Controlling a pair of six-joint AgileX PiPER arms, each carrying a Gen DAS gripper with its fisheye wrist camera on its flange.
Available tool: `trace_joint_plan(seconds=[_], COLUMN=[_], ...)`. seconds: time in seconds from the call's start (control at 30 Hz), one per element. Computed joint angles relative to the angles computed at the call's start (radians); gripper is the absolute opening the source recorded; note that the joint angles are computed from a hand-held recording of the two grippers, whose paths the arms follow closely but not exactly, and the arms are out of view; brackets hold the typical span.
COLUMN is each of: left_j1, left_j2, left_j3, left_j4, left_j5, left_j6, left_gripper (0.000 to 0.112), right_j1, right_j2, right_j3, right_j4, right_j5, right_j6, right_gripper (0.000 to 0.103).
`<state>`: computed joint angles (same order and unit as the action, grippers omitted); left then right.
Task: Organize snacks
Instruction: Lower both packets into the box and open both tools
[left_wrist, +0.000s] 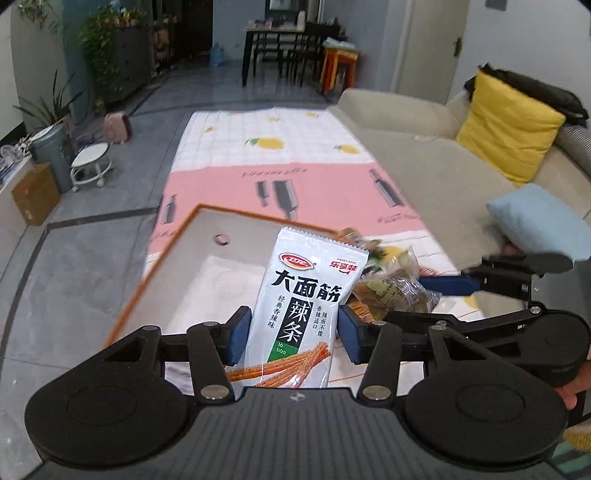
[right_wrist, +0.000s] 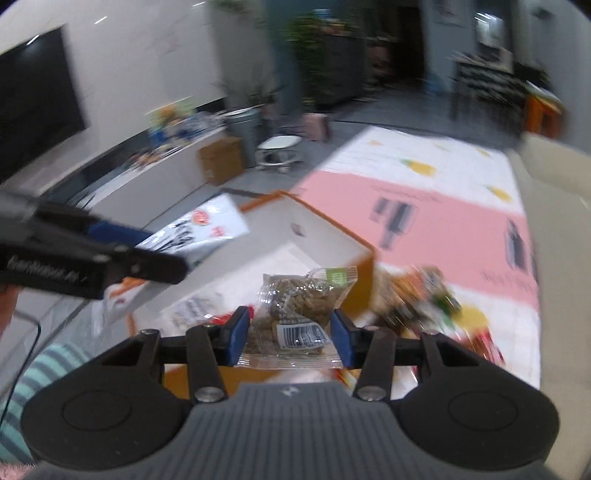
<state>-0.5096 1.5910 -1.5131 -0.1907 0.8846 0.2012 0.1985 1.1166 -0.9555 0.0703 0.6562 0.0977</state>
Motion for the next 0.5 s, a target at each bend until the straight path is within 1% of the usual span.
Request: trace_joint_plan(seconds=[0.07, 0.17, 0.37, 0.5], left_j1=[0.033, 0.051, 0.079, 0.095], left_j2=[0.056, 0.155, 0.322, 0.410], left_j3=[-0.074, -0.180, -0.296, -0.352], left_j4=[0.004, 0.057, 0.128, 0.146], left_j5=[0.069, 0.141, 0.224, 0.288], left_j6=[0.030, 0.033, 0.036, 0.030], left_gripper=[0.058, 0.058, 0.058, 0.058], right_j1=[0.038, 0.053, 0.088, 0.093], right_j2=[0.079, 0.225, 0.492, 0.630], right_j3=[-0.077, -0.215, -0.447, -0.551], right_j4=[-0.007, 0.042, 0.008, -0.017], right_j5=[0.014, 0.067, 0.191, 0.265], right_j6=[-0.040, -0.148, -0.272, -0.327], right_gripper=[0.046, 0.046, 0.046, 0.046])
